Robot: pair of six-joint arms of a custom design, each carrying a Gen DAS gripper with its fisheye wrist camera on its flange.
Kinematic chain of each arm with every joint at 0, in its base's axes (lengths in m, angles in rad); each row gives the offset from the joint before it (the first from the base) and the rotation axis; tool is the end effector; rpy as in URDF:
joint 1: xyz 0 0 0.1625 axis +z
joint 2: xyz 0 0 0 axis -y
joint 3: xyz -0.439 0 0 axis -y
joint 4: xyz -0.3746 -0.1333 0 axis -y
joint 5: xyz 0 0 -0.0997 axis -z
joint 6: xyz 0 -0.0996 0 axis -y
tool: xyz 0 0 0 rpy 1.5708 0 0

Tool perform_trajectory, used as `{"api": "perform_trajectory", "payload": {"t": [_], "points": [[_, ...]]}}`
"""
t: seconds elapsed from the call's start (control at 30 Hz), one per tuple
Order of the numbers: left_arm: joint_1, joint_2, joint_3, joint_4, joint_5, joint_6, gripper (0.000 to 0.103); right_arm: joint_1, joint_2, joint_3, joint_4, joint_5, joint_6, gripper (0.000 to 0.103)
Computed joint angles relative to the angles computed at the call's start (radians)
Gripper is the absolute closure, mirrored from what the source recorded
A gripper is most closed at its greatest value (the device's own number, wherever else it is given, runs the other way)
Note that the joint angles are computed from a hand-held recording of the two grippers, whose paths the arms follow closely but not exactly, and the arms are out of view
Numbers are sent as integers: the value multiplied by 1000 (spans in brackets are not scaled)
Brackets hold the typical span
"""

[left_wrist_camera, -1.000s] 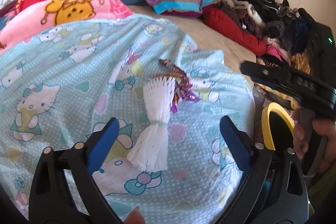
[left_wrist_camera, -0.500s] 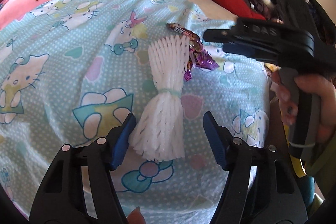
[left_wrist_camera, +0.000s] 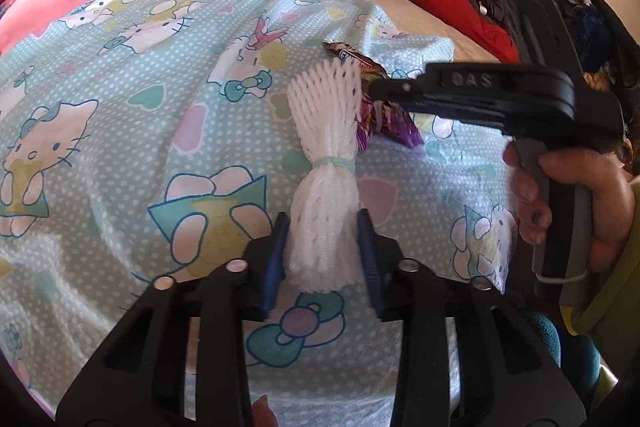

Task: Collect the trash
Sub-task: 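Grasp the white mesh foam sleeve with the left tool while the right tool reaches the purple candy wrapper, then carry the white sleeve in the left tool while the right tool carries the purple wrapper over the yellow bin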

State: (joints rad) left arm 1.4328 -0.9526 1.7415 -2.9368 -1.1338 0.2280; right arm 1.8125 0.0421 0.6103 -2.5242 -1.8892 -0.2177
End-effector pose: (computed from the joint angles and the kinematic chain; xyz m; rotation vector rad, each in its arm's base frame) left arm 0.0842 -0.6691 0.2332 0.3033 2.5760 -0.7417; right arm 0.3049 -0.8101 -0.1442 0.5705 -2.7389 0.4295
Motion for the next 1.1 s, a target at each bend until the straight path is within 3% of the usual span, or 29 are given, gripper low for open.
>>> {"api": "perform_trajectory", "payload": {"t": [0.37, 0.73, 1.1], "points": [[-15, -37, 9, -82, -16, 8, 81, 14, -183, 361, -261, 21, -2, 73], [-65, -59, 44, -129, -42, 34, 81, 38, -294, 580, -455, 2, -30, 73], [-120, -54, 73, -149, -72, 68, 81, 33, -399, 763, -616, -11, 1, 73]]}}
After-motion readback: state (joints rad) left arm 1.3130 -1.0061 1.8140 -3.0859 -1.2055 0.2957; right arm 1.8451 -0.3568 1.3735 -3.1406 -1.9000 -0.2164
